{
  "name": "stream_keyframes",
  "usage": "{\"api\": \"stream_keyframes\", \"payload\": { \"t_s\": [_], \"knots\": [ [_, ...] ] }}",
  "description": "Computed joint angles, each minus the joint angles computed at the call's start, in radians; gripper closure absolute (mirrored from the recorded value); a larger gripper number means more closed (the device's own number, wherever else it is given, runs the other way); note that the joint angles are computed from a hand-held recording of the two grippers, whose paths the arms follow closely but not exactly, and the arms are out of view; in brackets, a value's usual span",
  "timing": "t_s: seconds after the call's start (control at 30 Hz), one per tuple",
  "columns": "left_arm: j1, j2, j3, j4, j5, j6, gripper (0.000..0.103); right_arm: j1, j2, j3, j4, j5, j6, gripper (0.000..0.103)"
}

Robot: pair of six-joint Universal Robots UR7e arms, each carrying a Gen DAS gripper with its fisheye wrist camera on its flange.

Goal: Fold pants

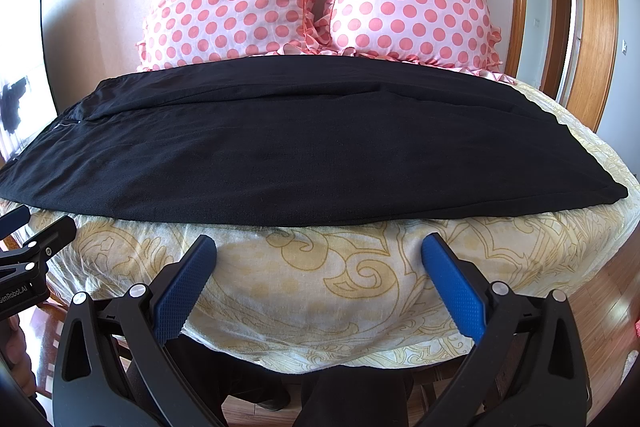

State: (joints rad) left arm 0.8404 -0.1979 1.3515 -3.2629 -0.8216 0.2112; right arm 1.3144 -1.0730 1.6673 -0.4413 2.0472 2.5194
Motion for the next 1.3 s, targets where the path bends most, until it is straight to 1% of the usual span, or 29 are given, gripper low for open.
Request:
{"api": "stream_keyframes", "payload": {
  "t_s": [0.57, 0.77, 0.87, 0.93, 1.0, 1.07, 1.13, 1.17, 1.23, 1.3],
  "knots": [
    [0.0, 0.0, 0.0, 0.0, 0.0, 0.0, 0.002, -0.002, -0.003, -0.005, 0.015, 0.0, 0.003, 0.001],
    [-0.005, -0.009, -0.009, 0.05, 0.006, -0.024, 0.002, -0.002, -0.003, -0.017, 0.045, 0.001, 0.005, 0.001],
    [0.0, -0.014, -0.01, 0.064, -0.004, -0.019, 0.002, -0.012, -0.012, -0.032, 0.106, -0.034, 0.004, 0.001],
    [0.006, -0.03, -0.008, 0.104, -0.03, -0.026, 0.002, -0.029, -0.037, -0.031, 0.175, -0.103, 0.028, 0.001],
    [0.015, -0.055, 0.004, 0.107, -0.083, -0.02, 0.002, -0.046, -0.08, -0.028, 0.235, -0.178, 0.067, 0.001],
    [0.013, -0.063, -0.001, 0.081, -0.099, 0.001, 0.002, -0.048, -0.119, -0.025, 0.24, -0.197, 0.08, 0.001],
    [0.008, -0.055, -0.036, 0.049, -0.096, 0.036, 0.002, -0.041, -0.149, -0.046, 0.237, -0.173, 0.08, 0.001],
    [0.005, -0.045, -0.063, 0.04, -0.088, 0.051, 0.002, -0.037, -0.156, -0.074, 0.237, -0.148, 0.077, 0.001],
    [0.006, 0.002, -0.159, 0.012, -0.072, 0.098, 0.002, -0.031, -0.142, -0.164, 0.263, -0.083, 0.081, 0.001],
    [0.008, 0.061, -0.284, 0.028, -0.039, 0.126, 0.002, -0.036, -0.087, -0.333, 0.341, -0.012, 0.113, 0.001]
  ]
}}
